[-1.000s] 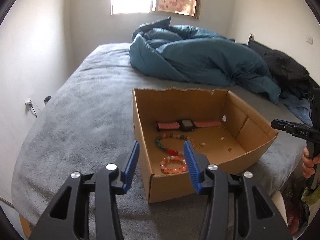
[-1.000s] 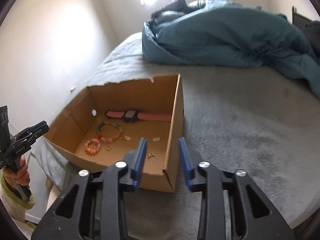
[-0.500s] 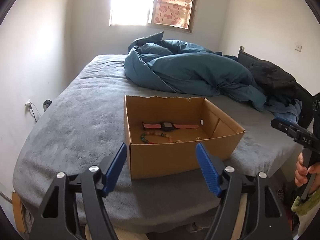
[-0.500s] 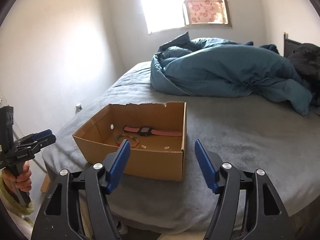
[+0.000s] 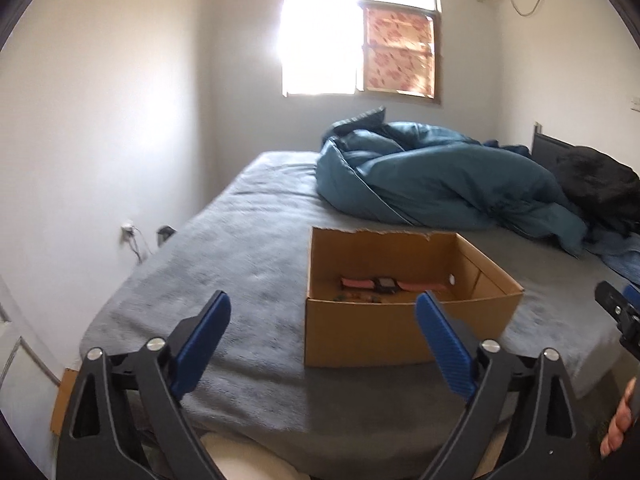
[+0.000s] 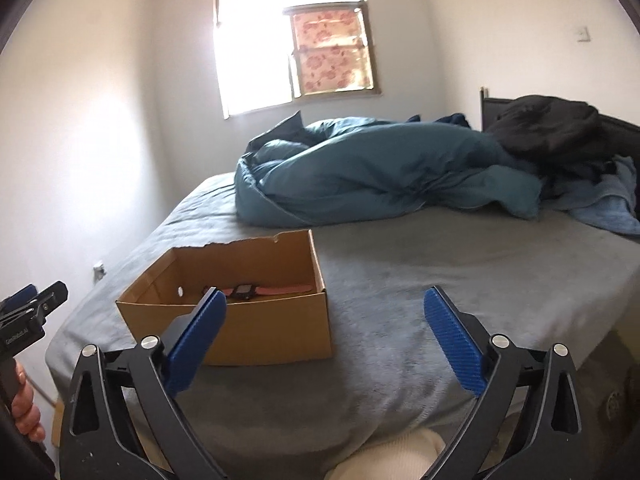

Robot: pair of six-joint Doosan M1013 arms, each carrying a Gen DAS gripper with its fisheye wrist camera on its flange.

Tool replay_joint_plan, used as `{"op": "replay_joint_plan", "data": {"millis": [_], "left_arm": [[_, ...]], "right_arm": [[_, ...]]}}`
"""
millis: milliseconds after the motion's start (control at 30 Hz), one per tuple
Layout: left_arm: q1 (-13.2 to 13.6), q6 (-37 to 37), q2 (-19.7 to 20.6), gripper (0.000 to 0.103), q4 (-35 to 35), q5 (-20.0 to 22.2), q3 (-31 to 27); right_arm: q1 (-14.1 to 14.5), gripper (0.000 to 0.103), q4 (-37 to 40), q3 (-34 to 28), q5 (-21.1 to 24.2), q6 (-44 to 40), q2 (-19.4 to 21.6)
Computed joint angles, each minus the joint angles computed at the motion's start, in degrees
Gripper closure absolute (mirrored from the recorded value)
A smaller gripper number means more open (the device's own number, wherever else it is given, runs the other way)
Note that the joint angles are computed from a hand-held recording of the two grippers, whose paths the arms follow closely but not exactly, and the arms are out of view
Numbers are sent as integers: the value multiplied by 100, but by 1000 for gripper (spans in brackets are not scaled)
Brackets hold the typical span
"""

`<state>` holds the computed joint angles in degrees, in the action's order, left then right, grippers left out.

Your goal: Organize jewelry

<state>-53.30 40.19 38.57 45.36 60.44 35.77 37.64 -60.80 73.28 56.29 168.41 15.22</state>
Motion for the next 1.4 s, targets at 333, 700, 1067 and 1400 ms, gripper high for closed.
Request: {"op": "replay_joint_plan", "data": {"millis": [333, 700, 1067, 1400], "left_arm": [[-74, -300, -13, 6, 358, 149, 82], [-12, -281, -13, 6, 265, 235, 60], [30, -369, -66, 6, 291, 241, 159], [30, -391, -83, 6, 301, 248, 188]], "right_arm": [[83, 8, -344, -26, 194, 28, 20], [50, 8, -381, 15, 172, -95, -7], [54, 8, -278, 8, 116, -140, 4], [95, 8, -290, -4, 125, -135, 26]]}}
